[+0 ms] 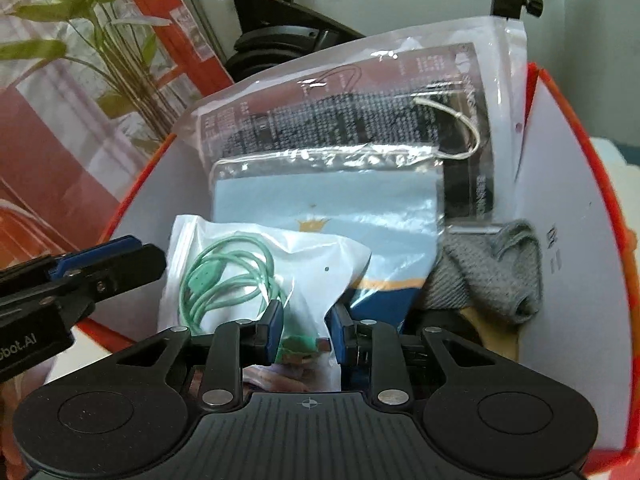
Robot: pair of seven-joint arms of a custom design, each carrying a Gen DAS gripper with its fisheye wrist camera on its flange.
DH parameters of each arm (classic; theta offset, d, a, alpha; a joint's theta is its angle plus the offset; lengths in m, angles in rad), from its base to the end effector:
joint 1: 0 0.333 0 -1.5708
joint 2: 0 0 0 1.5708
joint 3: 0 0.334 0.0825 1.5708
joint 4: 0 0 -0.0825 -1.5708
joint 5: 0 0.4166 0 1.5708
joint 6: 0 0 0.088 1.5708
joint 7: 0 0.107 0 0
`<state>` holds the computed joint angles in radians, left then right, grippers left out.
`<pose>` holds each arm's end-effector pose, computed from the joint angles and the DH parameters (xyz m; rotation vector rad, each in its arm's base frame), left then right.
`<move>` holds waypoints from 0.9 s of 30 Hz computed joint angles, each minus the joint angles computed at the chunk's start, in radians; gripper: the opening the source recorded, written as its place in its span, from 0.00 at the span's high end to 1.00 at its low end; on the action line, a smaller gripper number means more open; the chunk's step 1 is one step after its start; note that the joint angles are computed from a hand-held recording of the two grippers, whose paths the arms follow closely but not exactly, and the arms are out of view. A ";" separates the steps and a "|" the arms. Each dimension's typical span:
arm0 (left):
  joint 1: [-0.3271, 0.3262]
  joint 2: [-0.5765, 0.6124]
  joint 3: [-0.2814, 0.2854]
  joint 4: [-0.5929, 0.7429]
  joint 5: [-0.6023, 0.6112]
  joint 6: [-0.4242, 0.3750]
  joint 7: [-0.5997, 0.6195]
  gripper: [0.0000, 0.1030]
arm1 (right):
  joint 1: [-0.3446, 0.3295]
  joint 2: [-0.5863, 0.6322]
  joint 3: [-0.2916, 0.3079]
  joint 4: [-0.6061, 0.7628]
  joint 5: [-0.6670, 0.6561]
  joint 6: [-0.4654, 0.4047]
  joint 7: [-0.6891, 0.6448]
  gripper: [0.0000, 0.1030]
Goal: Organize soft objects
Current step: 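Lift the cable bag with both grippers and lower it into the red box, then open both grippers to release the cable bag in the box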
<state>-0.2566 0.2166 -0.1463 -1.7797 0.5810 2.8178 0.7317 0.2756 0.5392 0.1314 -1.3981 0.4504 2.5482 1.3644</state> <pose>0.6371 -0.2917 0.5311 -1.7328 1.7688 -0.9634 0.7398 0.2867 0.4689 -1.9262 1.4568 -0.0702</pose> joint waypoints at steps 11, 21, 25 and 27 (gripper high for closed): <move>-0.008 -0.089 0.004 -0.074 0.128 -0.025 -0.108 0.60 | 0.014 -0.097 -0.016 -0.128 -0.015 0.110 -0.048 0.66; 0.016 -0.176 -0.030 -0.142 0.252 -0.043 -0.210 0.20 | -0.005 -0.243 0.011 -0.325 -0.032 0.337 -0.133 0.06; 0.027 -0.215 -0.048 -0.175 0.321 -0.045 -0.279 0.00 | -0.060 -0.290 0.074 -0.393 0.122 0.422 -0.277 0.00; 0.034 -0.232 -0.057 -0.188 0.340 -0.048 -0.290 0.00 | -0.088 -0.310 0.104 -0.415 0.222 0.435 -0.361 0.00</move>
